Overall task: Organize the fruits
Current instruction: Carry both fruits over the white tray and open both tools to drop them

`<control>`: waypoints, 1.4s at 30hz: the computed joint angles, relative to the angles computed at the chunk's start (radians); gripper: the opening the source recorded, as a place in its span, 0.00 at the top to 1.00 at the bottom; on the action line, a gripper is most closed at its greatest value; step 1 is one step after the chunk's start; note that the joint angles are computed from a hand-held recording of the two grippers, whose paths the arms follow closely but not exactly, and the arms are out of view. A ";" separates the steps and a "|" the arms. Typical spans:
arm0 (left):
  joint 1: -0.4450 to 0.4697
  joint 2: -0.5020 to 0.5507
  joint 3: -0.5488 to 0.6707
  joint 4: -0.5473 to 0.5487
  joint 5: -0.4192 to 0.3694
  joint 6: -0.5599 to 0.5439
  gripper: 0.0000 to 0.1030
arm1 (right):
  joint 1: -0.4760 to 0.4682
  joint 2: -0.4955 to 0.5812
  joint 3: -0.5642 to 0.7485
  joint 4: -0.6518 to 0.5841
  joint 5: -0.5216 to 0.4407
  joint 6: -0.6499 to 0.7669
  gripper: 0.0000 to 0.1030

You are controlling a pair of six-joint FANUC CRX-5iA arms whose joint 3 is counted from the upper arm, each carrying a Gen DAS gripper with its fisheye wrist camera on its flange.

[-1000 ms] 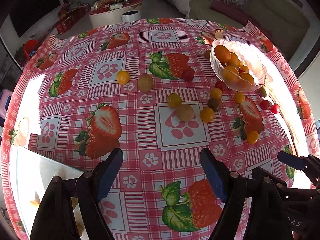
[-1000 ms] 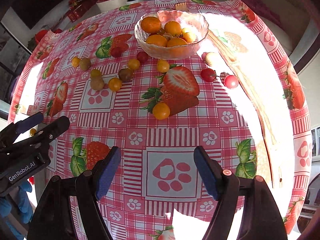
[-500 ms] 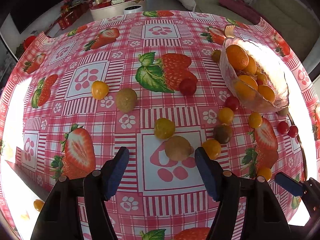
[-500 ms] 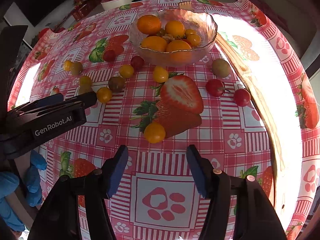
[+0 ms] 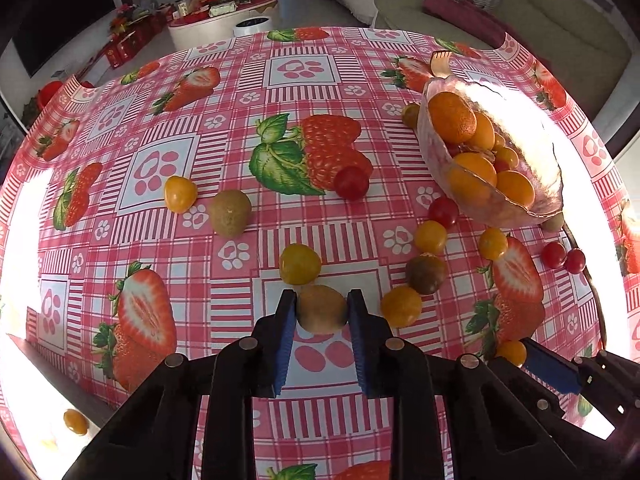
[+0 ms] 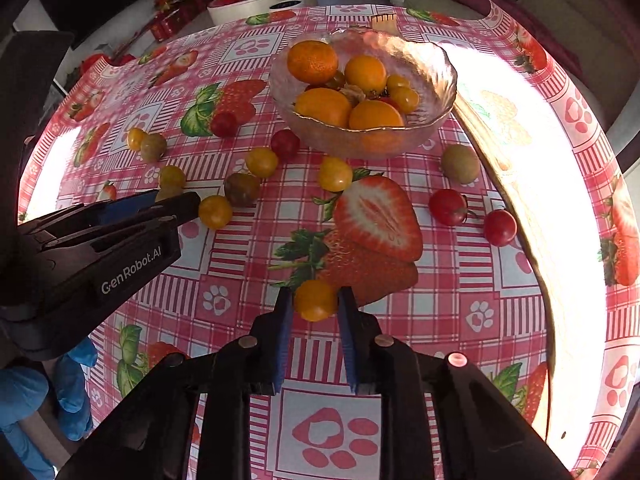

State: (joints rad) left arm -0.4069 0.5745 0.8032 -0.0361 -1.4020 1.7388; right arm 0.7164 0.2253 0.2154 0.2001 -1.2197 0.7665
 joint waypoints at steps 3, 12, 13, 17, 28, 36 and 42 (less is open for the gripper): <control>0.006 -0.033 -0.047 0.015 0.020 -0.004 0.73 | -0.013 -0.013 -0.002 -0.038 0.010 -0.007 0.77; 0.028 -0.171 -0.228 0.069 0.074 -0.031 0.73 | -0.007 -0.071 -0.030 -0.110 0.007 -0.030 0.77; 0.032 -0.189 -0.251 0.075 0.080 -0.032 0.73 | -0.005 -0.075 -0.032 -0.118 0.004 -0.035 0.77; 0.049 -0.255 -0.330 0.097 0.095 -0.039 0.73 | 0.013 -0.090 -0.038 -0.136 -0.006 -0.057 0.77; 0.105 -0.402 -0.471 0.117 0.098 -0.046 0.73 | 0.096 -0.097 -0.021 -0.144 -0.039 -0.094 0.77; 0.160 -0.489 -0.540 0.112 0.103 -0.040 0.73 | 0.152 -0.065 0.039 -0.127 -0.074 -0.090 0.76; 0.218 -0.560 -0.597 0.111 0.107 -0.042 0.73 | 0.183 -0.019 0.114 -0.129 -0.093 -0.068 0.76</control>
State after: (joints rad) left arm -0.1888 0.0149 0.2063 0.0754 -1.2953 1.6968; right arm 0.8997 0.2064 0.3290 0.0711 -1.3126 0.6981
